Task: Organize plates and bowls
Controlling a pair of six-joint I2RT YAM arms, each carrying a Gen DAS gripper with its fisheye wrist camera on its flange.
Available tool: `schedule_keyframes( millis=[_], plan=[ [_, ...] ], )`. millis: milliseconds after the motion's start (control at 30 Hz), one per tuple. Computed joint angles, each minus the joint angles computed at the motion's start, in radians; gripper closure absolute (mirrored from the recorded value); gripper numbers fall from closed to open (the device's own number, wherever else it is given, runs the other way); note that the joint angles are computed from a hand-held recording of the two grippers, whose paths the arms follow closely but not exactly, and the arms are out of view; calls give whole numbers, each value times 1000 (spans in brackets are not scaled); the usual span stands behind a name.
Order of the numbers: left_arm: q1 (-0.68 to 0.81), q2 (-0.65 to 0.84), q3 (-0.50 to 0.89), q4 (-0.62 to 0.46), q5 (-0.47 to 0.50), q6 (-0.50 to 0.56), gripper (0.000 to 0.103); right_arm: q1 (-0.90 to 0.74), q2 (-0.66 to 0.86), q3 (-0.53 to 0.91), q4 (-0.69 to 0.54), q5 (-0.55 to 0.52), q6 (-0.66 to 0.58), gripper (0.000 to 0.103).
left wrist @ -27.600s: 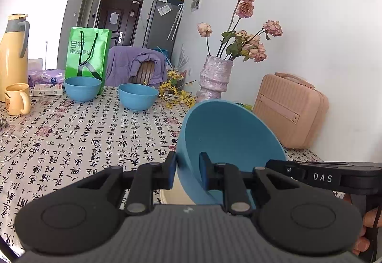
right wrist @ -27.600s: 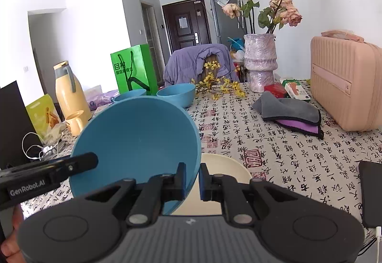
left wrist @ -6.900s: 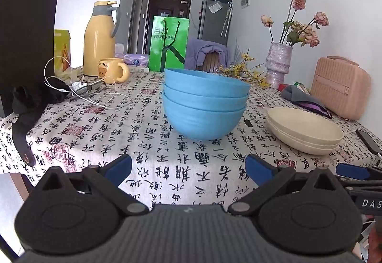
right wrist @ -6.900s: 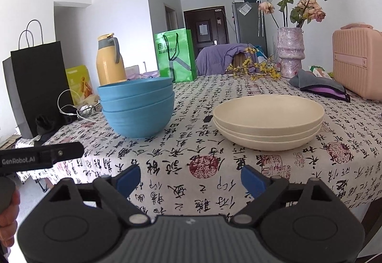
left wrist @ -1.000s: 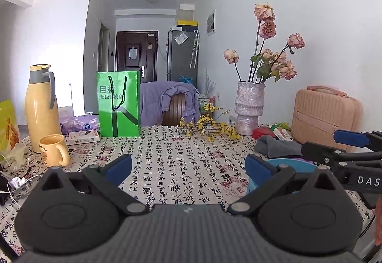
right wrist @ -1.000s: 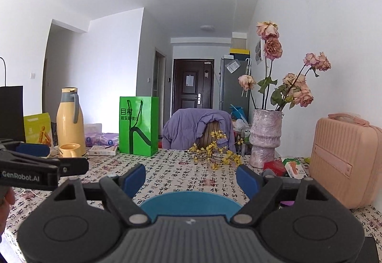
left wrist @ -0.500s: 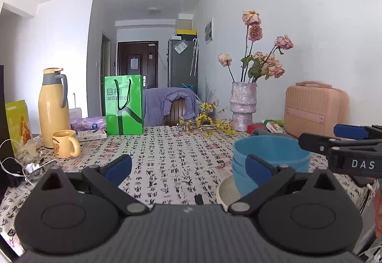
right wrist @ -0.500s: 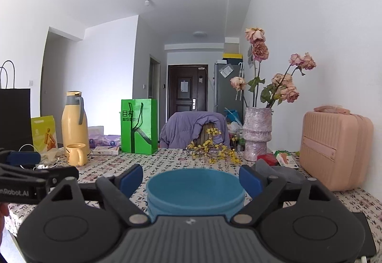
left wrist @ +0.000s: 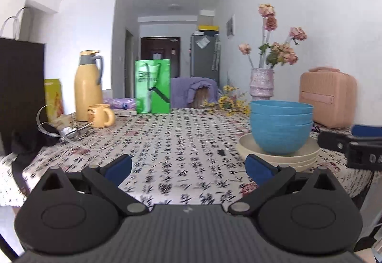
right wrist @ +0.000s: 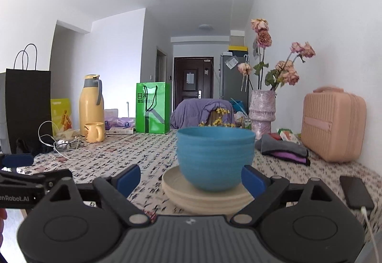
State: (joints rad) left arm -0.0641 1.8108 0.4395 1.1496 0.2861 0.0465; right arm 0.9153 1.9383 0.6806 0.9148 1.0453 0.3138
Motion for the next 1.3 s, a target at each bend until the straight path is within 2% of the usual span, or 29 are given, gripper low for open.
schedule_keyframes(
  millis=[100,167,267,333,400,500,633,833,1000,1300],
  plan=[
    [39,20,-68,107,16,-24,0,53,91,-17,159,54,-40,11],
    [47,36,-116,196,38,19,0,80,119,-13,179,82,-45,11],
    [46,28,-168,250,69,39,0,111,128,-27,182,87,8,10],
    [36,-7,-187,215,75,0,0,140,132,-30,162,105,67,10],
    [30,-33,-202,189,96,-36,0,169,148,-31,175,117,47,10],
    [9,-15,-227,263,78,-12,0,192,147,-41,171,164,48,8],
    [4,-19,-227,253,81,-7,0,190,123,-50,102,184,128,8],
    [5,-13,-214,227,85,6,0,186,127,-41,84,173,135,8],
    [6,-9,-212,222,80,4,0,177,114,-34,15,157,191,8],
    [5,-16,-208,222,74,38,0,180,111,-31,7,185,185,8]
  ],
)
